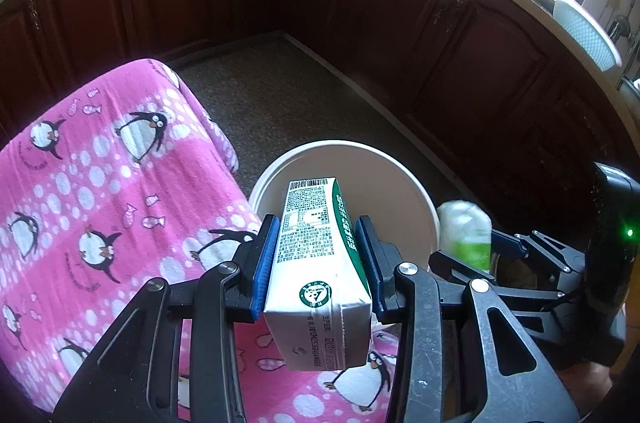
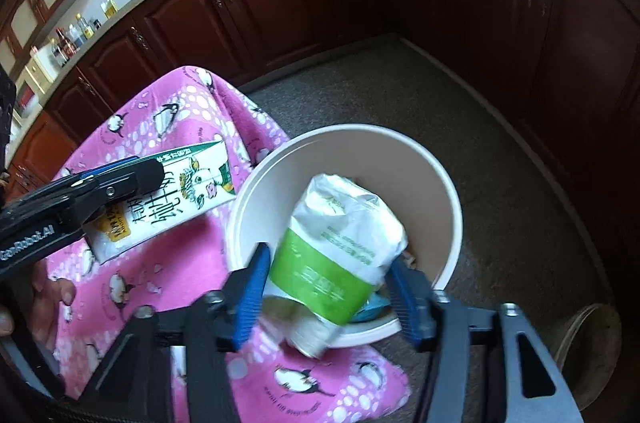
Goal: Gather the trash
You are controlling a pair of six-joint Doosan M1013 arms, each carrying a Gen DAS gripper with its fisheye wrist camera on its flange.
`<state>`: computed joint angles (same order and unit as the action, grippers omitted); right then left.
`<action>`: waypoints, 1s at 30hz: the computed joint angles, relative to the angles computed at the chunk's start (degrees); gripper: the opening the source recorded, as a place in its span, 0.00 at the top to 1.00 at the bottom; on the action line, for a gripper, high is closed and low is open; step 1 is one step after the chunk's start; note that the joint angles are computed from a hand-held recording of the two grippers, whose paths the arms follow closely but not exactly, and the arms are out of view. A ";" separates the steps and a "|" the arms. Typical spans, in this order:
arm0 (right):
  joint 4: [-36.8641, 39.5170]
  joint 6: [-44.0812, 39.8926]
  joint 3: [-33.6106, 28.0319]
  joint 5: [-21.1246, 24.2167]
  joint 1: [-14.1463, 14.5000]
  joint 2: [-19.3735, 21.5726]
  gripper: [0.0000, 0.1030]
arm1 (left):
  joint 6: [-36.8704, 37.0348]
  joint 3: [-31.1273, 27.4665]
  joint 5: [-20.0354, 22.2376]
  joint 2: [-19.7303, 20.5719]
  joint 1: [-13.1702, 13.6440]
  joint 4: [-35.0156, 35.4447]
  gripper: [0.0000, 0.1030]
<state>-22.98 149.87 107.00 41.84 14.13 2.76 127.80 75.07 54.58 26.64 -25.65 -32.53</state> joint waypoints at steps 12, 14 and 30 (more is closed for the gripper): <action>-3.98 7.62 1.25 0.46 1.81 -1.03 0.39 | 0.43 2.89 -2.88 -2.14 1.53 -1.11 0.40; -6.10 10.19 1.38 1.01 2.70 -1.20 0.38 | 0.41 4.07 -4.98 -3.21 1.56 -0.26 0.40; -23.22 24.19 -2.41 10.78 12.48 -1.51 0.28 | 7.64 12.53 -17.69 -12.50 3.58 -3.33 0.40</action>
<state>-46.20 174.06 104.59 52.62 26.61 1.25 135.44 87.60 36.88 14.14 -22.07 -35.86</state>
